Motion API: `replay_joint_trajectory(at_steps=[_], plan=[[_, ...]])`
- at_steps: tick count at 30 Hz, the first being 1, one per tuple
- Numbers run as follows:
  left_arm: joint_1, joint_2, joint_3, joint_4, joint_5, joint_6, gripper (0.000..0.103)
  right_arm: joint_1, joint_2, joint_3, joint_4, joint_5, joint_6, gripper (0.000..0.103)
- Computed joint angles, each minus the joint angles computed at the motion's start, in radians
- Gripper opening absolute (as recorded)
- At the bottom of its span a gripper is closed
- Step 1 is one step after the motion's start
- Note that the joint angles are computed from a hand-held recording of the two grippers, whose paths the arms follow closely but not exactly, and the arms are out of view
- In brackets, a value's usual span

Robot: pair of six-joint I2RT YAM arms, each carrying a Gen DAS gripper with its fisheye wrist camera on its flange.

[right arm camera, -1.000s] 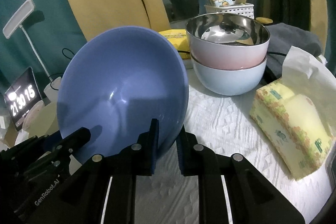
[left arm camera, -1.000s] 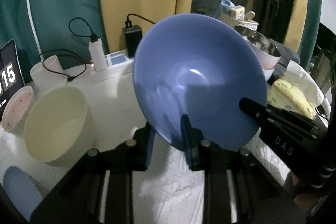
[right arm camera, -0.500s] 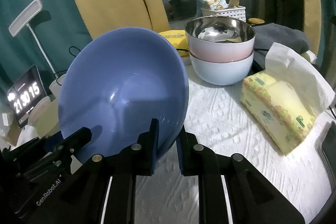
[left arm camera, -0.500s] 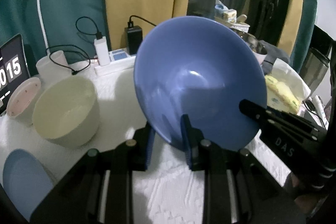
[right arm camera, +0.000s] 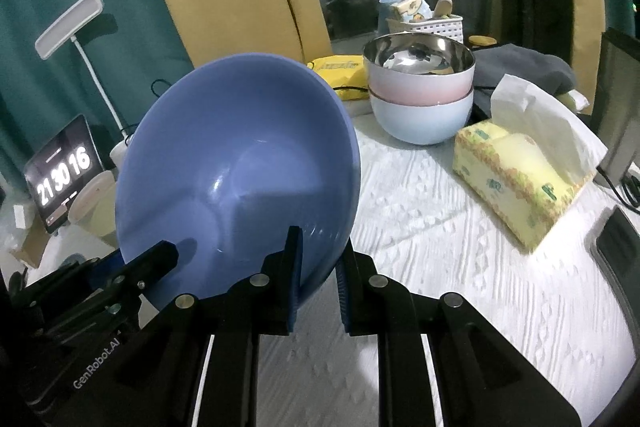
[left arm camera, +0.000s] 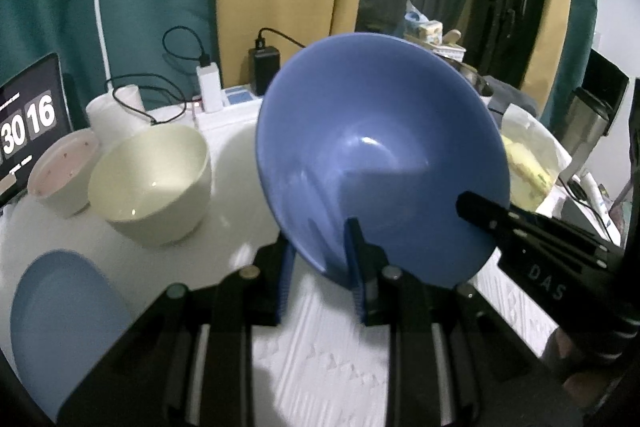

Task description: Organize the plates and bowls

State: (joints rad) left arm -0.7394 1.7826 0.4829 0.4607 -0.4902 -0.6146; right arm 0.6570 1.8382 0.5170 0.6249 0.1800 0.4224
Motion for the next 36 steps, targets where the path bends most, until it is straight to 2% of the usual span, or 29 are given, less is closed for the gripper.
replay_joint_trajectory(at_steps=[14,36], plan=[[-0.041,-0.105,-0.121,0.004,-0.013,-0.04,0.025,0.106,-0.053,-0.046,-0.05,0.065,0.075,0.019],[-0.163,-0.279,-0.282,-0.047,-0.054,-0.134,0.025,0.301,-0.135,-0.109,-0.161,0.187,0.25,0.024]])
